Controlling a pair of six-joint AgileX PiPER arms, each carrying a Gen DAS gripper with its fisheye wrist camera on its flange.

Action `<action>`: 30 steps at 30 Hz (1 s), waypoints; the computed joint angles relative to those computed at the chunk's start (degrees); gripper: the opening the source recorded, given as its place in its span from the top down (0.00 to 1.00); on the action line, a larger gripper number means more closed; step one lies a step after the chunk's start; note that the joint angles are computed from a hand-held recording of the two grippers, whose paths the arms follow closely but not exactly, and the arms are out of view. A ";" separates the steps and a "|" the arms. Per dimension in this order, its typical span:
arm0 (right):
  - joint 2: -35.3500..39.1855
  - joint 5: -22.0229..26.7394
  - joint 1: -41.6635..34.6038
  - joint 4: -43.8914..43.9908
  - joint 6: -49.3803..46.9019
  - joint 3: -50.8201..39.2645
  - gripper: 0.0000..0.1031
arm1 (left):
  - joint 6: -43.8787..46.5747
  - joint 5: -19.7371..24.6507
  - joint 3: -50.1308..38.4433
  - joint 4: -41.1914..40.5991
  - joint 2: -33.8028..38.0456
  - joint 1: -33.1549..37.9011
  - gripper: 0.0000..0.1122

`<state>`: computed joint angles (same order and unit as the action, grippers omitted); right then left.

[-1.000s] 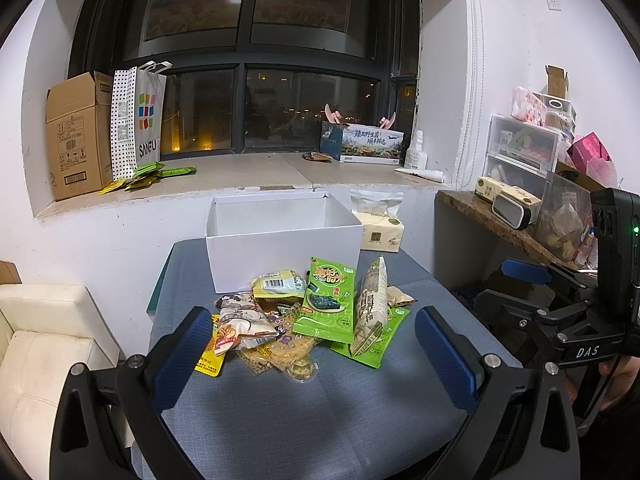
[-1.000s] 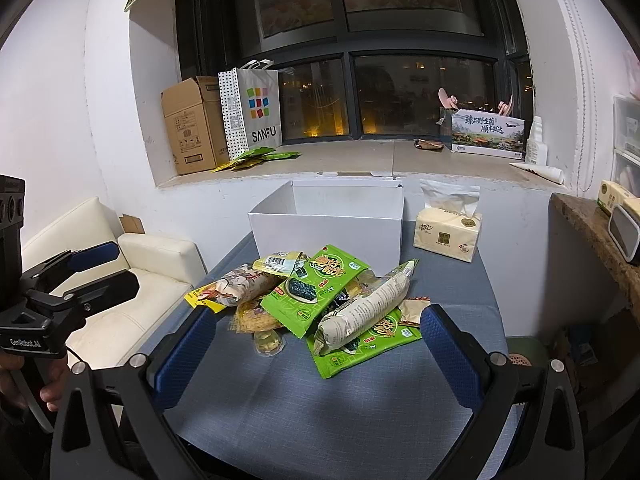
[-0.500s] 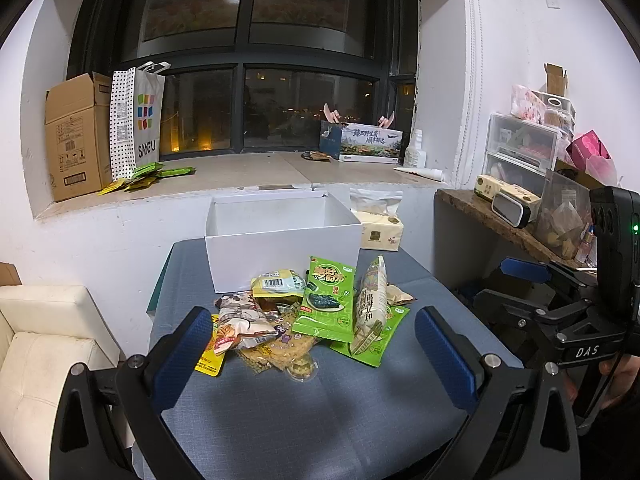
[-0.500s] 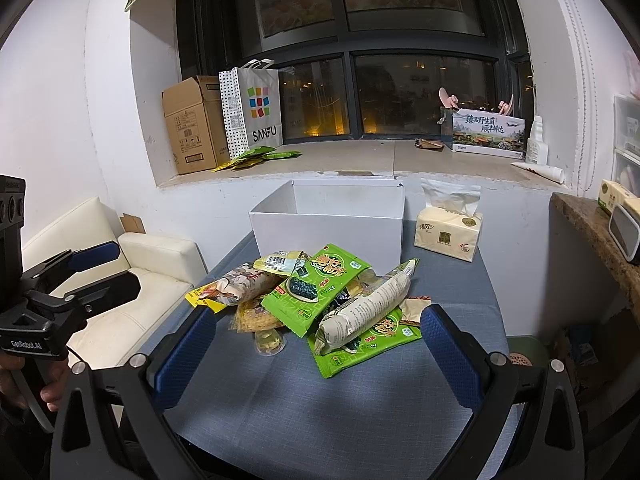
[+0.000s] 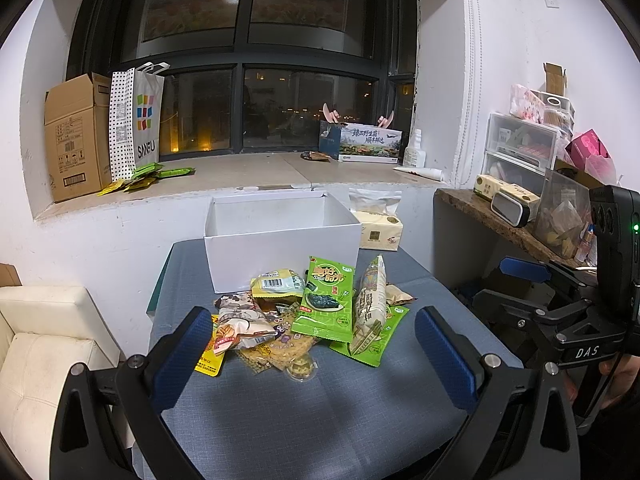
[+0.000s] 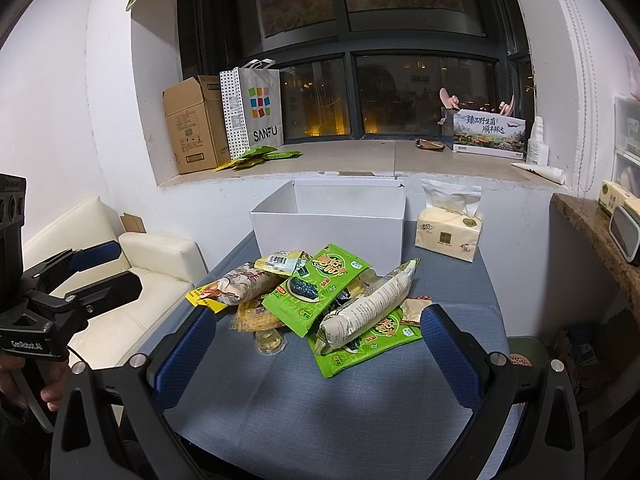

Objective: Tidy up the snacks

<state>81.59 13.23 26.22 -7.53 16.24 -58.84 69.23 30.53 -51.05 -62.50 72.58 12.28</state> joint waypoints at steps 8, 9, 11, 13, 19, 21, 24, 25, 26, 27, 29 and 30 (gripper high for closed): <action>0.08 0.01 -0.07 0.33 -0.29 -0.05 0.00 | -0.45 0.03 -0.04 0.56 -0.08 -0.27 0.08; 0.08 0.01 -0.07 0.33 -0.29 -0.05 0.00 | -0.51 0.04 -0.06 0.66 -0.04 -0.31 0.08; 0.07 0.08 -0.02 0.06 -0.02 -0.06 0.00 | -0.79 0.12 -0.24 1.01 0.14 -0.27 0.08; 0.03 0.09 -0.03 0.22 -0.17 -0.04 0.00 | -0.69 0.28 -0.31 1.09 0.33 -0.18 0.08; 0.03 0.03 0.01 -0.24 0.28 0.03 0.00 | -1.83 -0.11 -1.17 2.77 1.40 -1.31 0.08; 0.07 0.14 0.01 -0.43 0.46 -0.06 0.00 | -2.50 -0.85 -1.75 3.71 2.29 -2.45 0.08; -0.16 0.02 -0.06 -2.73 3.02 0.22 0.00 | -4.82 -2.90 -4.05 6.96 5.20 -5.56 0.08; -0.32 -0.02 -0.32 -2.96 3.39 0.41 0.00 | -7.73 -3.85 -5.60 10.04 6.85 -7.17 0.08; -0.47 -0.02 -0.55 -3.17 3.75 0.59 0.00 | -9.71 -4.38 -6.92 12.19 8.28 -8.39 0.08; -0.66 -0.07 -0.87 -3.15 3.91 0.79 0.00 | -11.24 -4.70 -8.45 13.92 10.02 -9.54 0.08; -1.06 -0.14 -1.70 -2.85 4.14 1.25 0.00 | -14.84 -5.16 -12.19 18.15 13.96 -12.02 0.08; -1.32 -0.28 -2.32 -2.23 3.87 1.64 0.00 | -16.82 -5.59 -14.27 20.47 16.10 -13.22 0.08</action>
<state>80.27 12.95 23.91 -9.76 20.12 -57.20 52.41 24.94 -65.32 -42.04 88.67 -0.95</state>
